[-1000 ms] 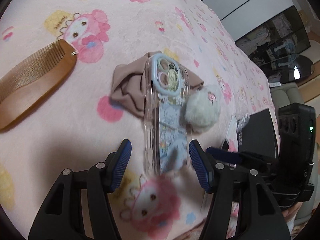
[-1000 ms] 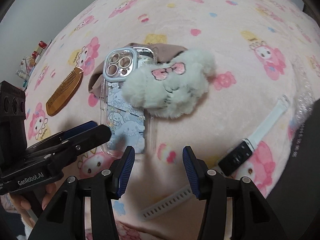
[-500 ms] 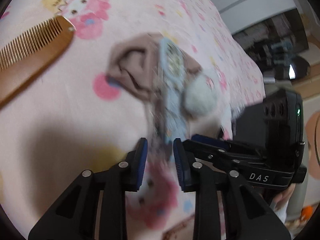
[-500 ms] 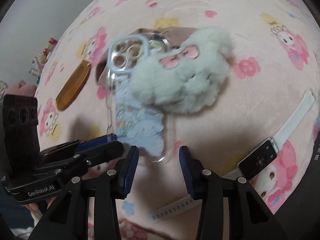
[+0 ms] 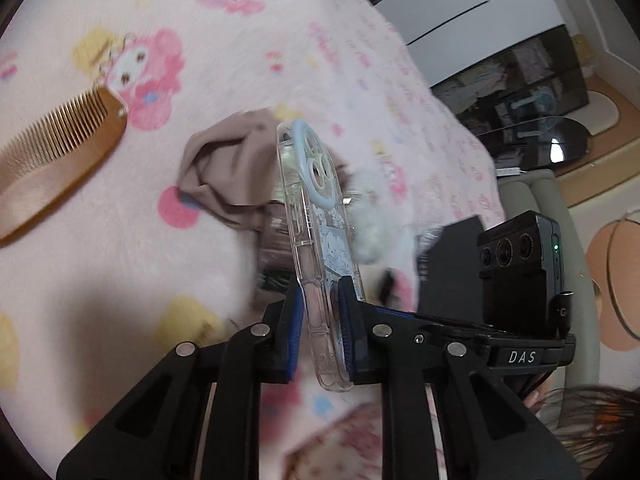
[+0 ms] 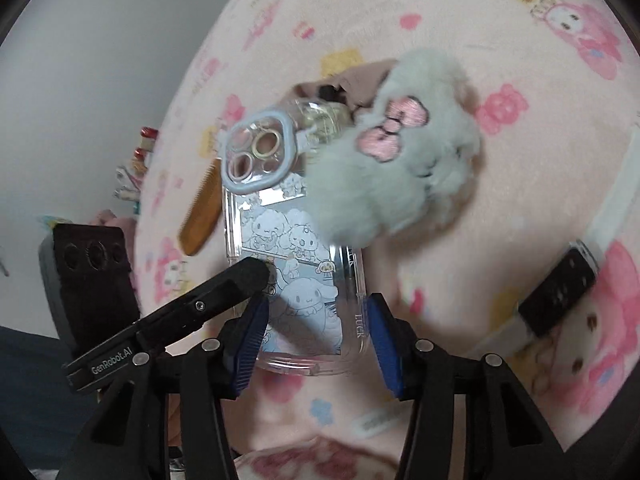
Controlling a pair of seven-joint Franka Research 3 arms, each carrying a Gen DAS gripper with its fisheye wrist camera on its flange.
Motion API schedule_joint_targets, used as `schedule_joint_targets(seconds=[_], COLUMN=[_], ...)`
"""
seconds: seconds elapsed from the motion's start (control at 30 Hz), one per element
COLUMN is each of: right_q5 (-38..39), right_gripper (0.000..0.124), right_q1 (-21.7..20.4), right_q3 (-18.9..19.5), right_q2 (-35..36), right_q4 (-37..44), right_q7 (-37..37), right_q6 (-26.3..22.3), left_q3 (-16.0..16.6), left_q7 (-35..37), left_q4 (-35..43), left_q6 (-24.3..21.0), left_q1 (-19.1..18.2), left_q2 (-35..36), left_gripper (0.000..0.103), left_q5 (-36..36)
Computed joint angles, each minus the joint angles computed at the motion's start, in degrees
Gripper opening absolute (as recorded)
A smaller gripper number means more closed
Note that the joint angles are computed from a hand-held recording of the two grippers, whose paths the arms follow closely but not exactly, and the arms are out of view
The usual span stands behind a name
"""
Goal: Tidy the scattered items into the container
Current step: 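Grasp the clear phone case with both grippers and lift it, then carry the clear phone case with both grippers over the black box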
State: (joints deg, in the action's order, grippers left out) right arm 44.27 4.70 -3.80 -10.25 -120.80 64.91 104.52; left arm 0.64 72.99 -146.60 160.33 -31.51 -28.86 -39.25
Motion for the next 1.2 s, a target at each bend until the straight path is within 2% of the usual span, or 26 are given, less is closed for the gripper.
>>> schedule_joint_targets(seconds=[0.1,0.3,0.5,0.63,0.73,0.87,1.03,1.2], right_q5=[0.19,-0.38,-3.47,-6.44,-7.85,-10.16,-11.58,-9.96], right_gripper=[0.047,0.047,0.047,0.047,0.047,0.047,0.047,0.047], right_q1=[-0.23,-2.25,-6.85,-11.22,-14.61,-19.27,-23.68,-25.88], right_q3=[-0.38,-3.9,-7.7,-11.71,-14.84,-17.3,-20.07,-21.71], right_q2=[-5.4,-15.88,-25.33,-28.6,-29.48,-29.66,-25.74,-18.87], right_q4=[-2.38,-6.69,-11.18,-11.77,-11.38,-10.5,-7.27,-3.99], right_q7=[0.08,0.46,1.46,0.82,-0.17,-1.35,-3.17,-4.63], right_q6=[0.23,-0.82,-2.2,-4.53,-6.35,-7.15,-5.9,-5.15], left_q3=[-2.44,-4.08,-7.44,-10.84,-13.02,-18.11,-23.02,-25.31], left_q7=[-2.78,-4.96,-5.6,-4.78,-2.8,-2.96,-2.14,-5.75], left_q4=[0.62,5.32,13.49,20.33,26.29,36.69,50.11,60.25], left_q6=[-1.33,-3.37,-4.18,-3.99,-3.81,-4.72,-6.59,-10.16], left_q1=[0.97,-2.32,-5.83,-7.31,-8.23,-6.88,-5.05,-4.52], left_q2=[-2.93,-3.49,2.8,9.1,14.81,24.46,37.2,46.47], left_gripper=[0.016,0.015,0.015,0.015,0.015,0.015,0.016,0.016], left_q5=[2.88,5.79,7.22,7.28,6.19,9.21,13.59,20.54])
